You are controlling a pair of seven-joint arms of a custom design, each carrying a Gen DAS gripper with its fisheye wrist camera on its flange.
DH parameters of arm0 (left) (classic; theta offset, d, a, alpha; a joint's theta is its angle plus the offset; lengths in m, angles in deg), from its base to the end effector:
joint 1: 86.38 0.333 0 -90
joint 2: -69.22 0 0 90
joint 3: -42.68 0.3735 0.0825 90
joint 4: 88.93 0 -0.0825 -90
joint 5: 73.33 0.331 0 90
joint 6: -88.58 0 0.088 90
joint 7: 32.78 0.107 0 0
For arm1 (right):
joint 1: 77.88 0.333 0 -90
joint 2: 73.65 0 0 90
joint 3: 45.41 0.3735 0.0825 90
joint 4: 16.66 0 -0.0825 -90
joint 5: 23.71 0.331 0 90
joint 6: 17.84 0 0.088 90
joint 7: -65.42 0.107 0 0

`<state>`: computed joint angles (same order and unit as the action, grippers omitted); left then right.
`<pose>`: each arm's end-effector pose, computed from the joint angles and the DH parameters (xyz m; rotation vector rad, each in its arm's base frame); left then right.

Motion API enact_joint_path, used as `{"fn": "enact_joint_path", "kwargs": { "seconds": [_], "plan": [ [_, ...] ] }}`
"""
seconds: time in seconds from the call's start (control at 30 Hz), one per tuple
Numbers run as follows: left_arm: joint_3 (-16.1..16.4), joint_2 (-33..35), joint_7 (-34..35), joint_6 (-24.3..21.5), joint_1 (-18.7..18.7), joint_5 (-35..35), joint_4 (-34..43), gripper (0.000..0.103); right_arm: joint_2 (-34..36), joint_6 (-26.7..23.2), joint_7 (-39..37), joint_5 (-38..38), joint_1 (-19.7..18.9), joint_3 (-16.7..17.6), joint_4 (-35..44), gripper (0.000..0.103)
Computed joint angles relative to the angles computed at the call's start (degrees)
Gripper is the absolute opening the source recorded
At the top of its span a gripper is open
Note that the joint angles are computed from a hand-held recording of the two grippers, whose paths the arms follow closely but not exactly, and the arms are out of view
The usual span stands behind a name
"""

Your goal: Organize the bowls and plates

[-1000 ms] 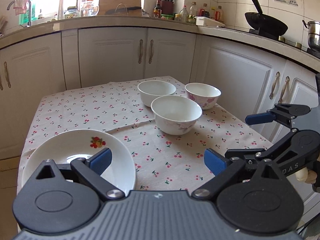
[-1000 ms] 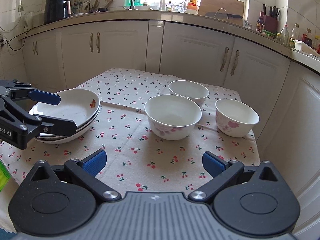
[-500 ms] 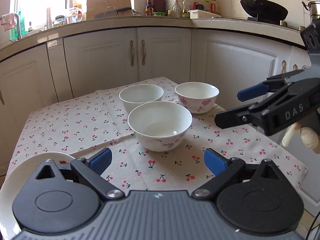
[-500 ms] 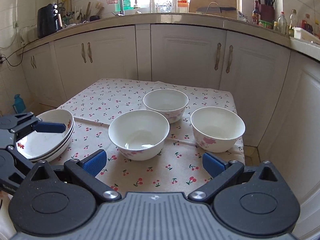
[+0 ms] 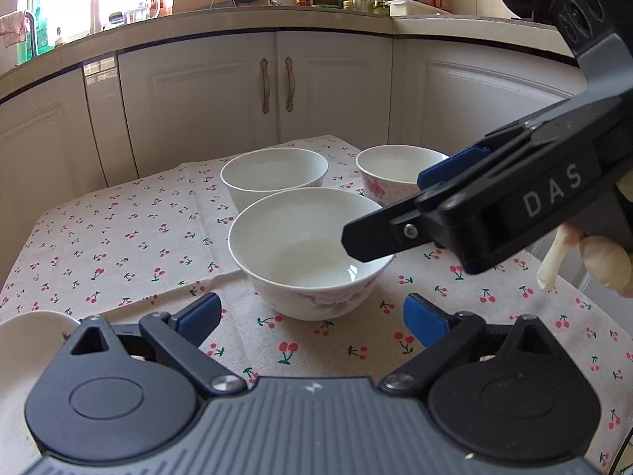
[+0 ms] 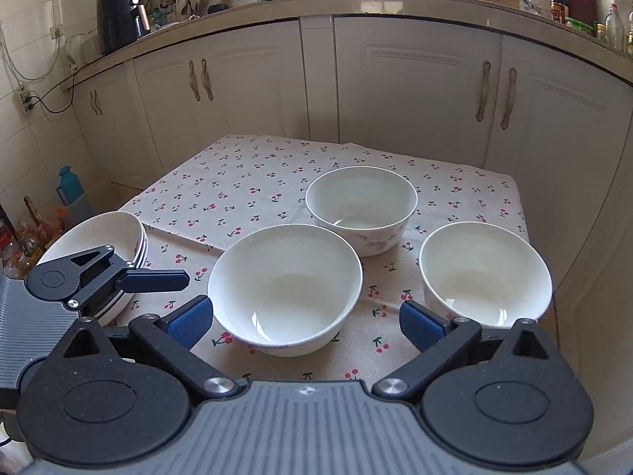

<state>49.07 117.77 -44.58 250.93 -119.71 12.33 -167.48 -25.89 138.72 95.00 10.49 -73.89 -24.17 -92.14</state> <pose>0.6343 -0.4094 0.3082 -1.5441 1.7278 -0.8772 0.7518 0.2152 0.3835 -2.1515 0.8661 -0.2700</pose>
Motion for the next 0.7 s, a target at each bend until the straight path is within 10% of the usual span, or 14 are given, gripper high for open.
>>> {"fn": "enact_joint_path", "kwargs": {
  "seconds": [0.7],
  "plan": [
    [5.2, 4.2, 2.4, 5.9, -1.0, -4.7, 5.5, 0.088, 16.2, -21.2, 11.5, -10.2, 7.0, -6.9, 32.9, 0.079]
  ]
}}
